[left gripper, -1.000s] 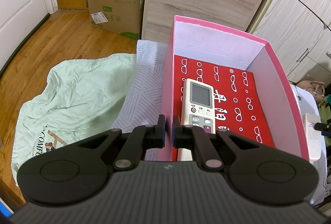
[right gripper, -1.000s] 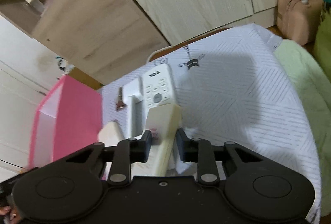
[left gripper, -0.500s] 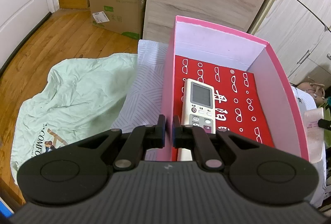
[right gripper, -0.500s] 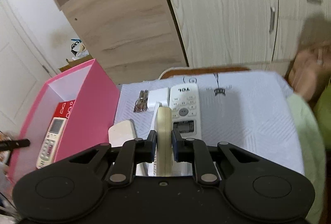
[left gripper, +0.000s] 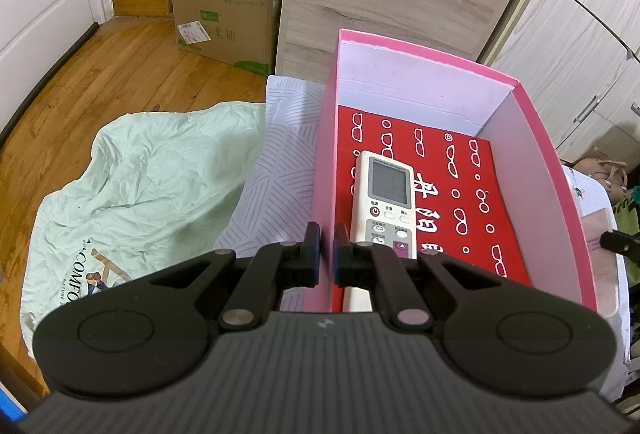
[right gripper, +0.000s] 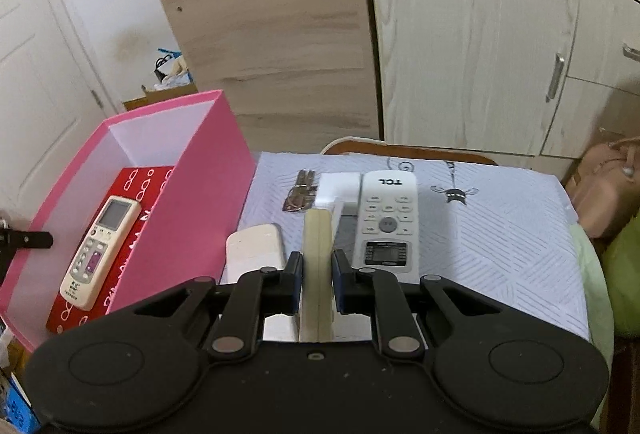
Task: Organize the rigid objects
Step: 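Lift the cream remote with the right tool and carry it to the box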
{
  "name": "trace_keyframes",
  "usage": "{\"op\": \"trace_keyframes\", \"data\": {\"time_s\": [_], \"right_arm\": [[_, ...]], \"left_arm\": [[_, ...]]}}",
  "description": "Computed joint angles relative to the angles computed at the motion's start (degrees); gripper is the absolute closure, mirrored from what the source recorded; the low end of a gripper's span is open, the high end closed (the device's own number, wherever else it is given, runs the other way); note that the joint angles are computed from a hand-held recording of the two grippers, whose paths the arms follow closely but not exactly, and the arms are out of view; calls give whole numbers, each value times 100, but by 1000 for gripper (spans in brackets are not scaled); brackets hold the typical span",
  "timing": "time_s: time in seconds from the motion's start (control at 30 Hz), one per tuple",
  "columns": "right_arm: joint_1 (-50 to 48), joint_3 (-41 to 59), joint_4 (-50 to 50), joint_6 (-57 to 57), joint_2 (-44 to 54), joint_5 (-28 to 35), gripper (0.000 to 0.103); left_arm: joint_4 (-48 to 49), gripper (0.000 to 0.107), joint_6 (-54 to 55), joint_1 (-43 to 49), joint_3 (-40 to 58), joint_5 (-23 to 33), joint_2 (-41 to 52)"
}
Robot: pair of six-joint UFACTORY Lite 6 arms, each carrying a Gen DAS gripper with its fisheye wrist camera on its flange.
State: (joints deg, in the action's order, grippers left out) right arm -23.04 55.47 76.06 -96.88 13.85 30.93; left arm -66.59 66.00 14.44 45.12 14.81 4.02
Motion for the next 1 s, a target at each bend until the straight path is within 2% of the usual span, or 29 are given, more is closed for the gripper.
{"op": "trace_keyframes", "data": {"time_s": [0.27, 0.53, 0.7, 0.8, 1.0], "right_arm": [[536, 45, -276, 324, 222, -526, 83], [461, 252, -656, 803, 371, -382, 81], [454, -59, -136, 142, 29, -443, 85], [427, -333, 542, -599, -398, -453, 85], [157, -739, 1263, -1012, -1377, 239, 85]], "left_arm": [[22, 102, 40, -14, -5, -18, 6], [-29, 102, 54, -37, -27, -19, -2], [2, 102, 14, -41, -36, -10, -21], [10, 102, 12, -60, -49, -31, -36], [39, 102, -65, -32, -12, 8, -2]]}}
